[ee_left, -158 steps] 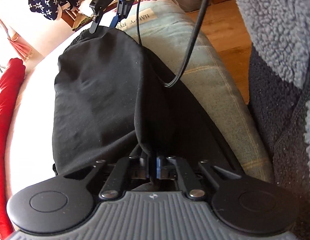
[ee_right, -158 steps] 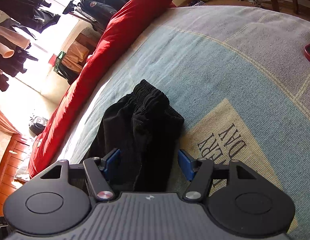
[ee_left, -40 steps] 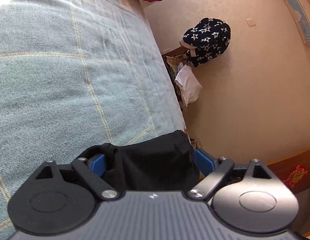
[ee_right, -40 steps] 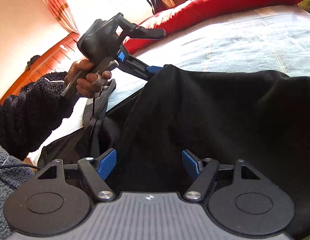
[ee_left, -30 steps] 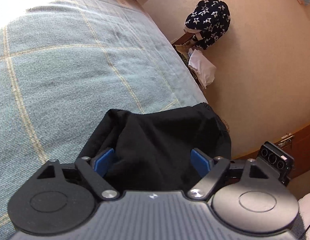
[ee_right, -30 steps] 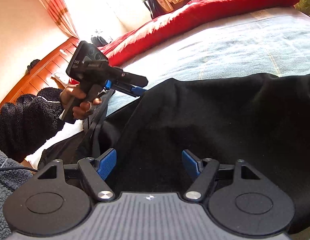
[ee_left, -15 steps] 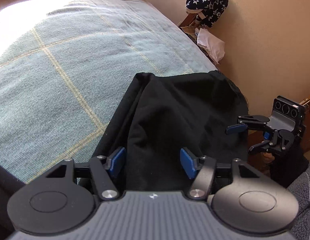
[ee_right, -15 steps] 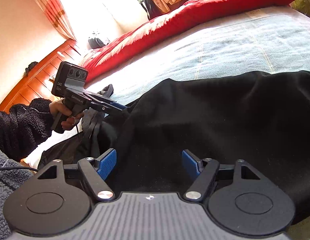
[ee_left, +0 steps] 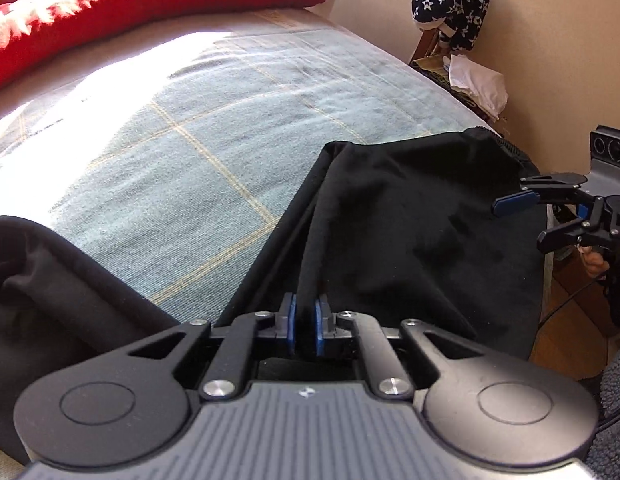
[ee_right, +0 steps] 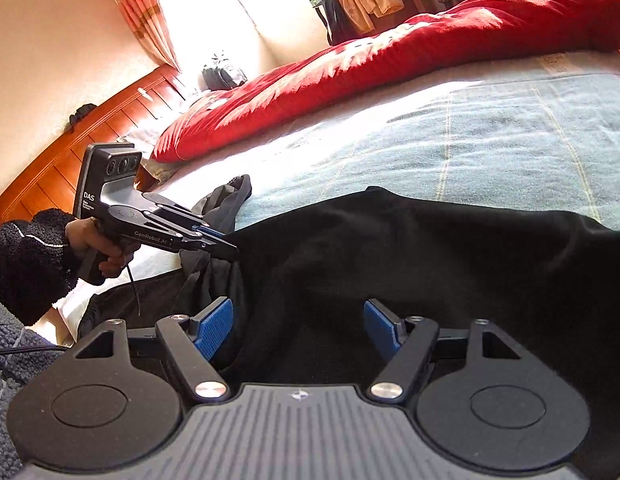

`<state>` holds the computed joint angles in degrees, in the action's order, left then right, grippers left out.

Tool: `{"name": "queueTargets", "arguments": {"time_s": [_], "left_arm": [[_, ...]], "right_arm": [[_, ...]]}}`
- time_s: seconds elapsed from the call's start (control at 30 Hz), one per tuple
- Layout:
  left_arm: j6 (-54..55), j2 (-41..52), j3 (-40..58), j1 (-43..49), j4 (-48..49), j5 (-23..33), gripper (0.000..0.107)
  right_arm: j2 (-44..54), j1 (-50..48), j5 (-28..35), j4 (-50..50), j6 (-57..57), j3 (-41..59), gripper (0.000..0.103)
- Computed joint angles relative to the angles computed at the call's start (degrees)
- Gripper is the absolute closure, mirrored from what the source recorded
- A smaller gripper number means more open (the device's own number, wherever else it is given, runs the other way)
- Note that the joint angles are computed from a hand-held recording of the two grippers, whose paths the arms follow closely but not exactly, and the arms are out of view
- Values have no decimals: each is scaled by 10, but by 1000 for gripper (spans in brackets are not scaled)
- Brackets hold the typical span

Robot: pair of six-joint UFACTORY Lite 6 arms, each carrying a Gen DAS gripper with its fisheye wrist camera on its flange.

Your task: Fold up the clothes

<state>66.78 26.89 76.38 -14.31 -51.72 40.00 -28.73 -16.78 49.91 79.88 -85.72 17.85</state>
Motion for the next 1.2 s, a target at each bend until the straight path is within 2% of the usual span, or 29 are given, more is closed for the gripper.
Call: {"name": "queueTargets", "arguments": {"time_s": [0.13,0.27,0.4,0.53,0.6,0.67,0.77,0.9,1.0,1.07,1.2], "left_arm": [[9,9,-21,27,-19,7,93],[36,7,-37,34,-69,-4,89],[73,-28,-68,42,-122,-23,67],[129,-87,-123,64,-184,-37,55],[141,-114,-149,73,-201,-46,49],[167,-135,-173,80,-224,-55,46],[184,-152,-194,85,-240,-70,43],[201,-182,-222,67,-242,-109,39],[226,-207,-249,52,-255,-130,34],[224,-215,-263,42,-258,-136,33],[202,-224,-291,24,-264,-133,31]], "right_arm": [[43,46,-43,17,-6,45,27],[137,123,-108,69,-42,122,27],[259,179,-133,119,-69,217,27],[404,224,-165,126,-45,334,27],[475,233,-177,160,-60,385,27],[540,240,-184,197,-81,435,26],[589,244,-193,184,-30,504,27],[529,237,-183,150,-7,486,27],[403,221,-196,121,-3,396,26],[317,206,-205,80,23,341,17],[159,178,-232,-59,138,229,10]]}}
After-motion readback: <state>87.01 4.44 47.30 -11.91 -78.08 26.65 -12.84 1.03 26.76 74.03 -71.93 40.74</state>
